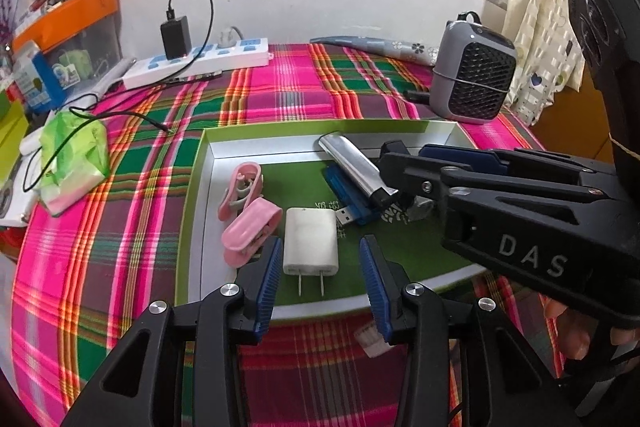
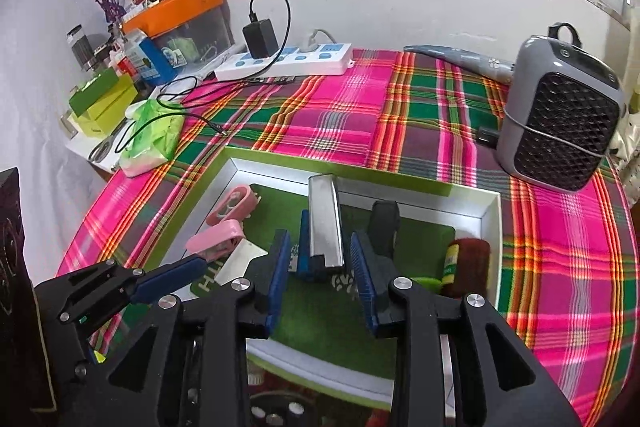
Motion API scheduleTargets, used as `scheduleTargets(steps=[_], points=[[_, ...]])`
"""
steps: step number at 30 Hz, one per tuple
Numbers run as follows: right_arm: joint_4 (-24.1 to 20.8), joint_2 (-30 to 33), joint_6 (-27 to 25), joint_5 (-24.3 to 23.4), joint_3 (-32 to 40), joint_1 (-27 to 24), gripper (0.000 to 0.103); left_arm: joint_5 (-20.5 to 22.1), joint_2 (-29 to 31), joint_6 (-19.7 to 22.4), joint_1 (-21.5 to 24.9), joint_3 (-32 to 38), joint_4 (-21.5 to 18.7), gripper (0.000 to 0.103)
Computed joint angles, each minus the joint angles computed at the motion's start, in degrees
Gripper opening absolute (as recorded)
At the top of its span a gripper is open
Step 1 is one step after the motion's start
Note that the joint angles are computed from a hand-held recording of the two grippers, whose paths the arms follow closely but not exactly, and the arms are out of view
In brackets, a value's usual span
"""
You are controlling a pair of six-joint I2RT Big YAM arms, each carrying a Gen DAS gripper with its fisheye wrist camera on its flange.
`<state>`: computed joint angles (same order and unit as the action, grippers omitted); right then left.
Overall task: Organize rigid objects
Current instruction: 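Lift both open grippers out of the box, then grasp the black round remote with white buttons with the right gripper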
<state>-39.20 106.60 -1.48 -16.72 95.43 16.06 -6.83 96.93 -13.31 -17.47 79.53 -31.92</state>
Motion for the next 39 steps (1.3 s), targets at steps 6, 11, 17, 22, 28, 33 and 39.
scheduleTargets(steps=[6,11,17,22,28,33,39], points=[[3.26,-3.75,1.39,-0.78,-4.79,-0.70,0.043,0.12,-3.35,-0.92,0.05,-3.51,1.81,0.039],[5.35,-6.98,2.02,-0.59,-9.28,-1.17,0.045,0.46,-5.80,-1.90,0.45,-6.47,2.96,0.040],[8.09,-10.33,3.81,-1.58,-14.87,-1.95,0.045,1.37,-8.62,-3.13,1.04,-10.33,3.93,0.040],[9.54,-12.18,5.18,-3.04,-19.09,-1.91,0.051,2.40,-10.80,-4.71,1.63,-13.40,5.46,0.040],[10.77,-12.84,6.82,-2.38,-22.03,-1.05,0.053,3.34,-12.04,-4.58,2.04,-15.25,5.76,0.040],[10.67,-12.75,7.11,-0.74,-22.78,-0.24,0.053,4.52,-13.15,-4.51,2.39,-16.71,6.43,0.040],[10.14,-11.72,7.57,1.11,-22.32,0.49,0.054,6.18,-13.48,-4.39,2.95,-17.60,6.78,0.040]])
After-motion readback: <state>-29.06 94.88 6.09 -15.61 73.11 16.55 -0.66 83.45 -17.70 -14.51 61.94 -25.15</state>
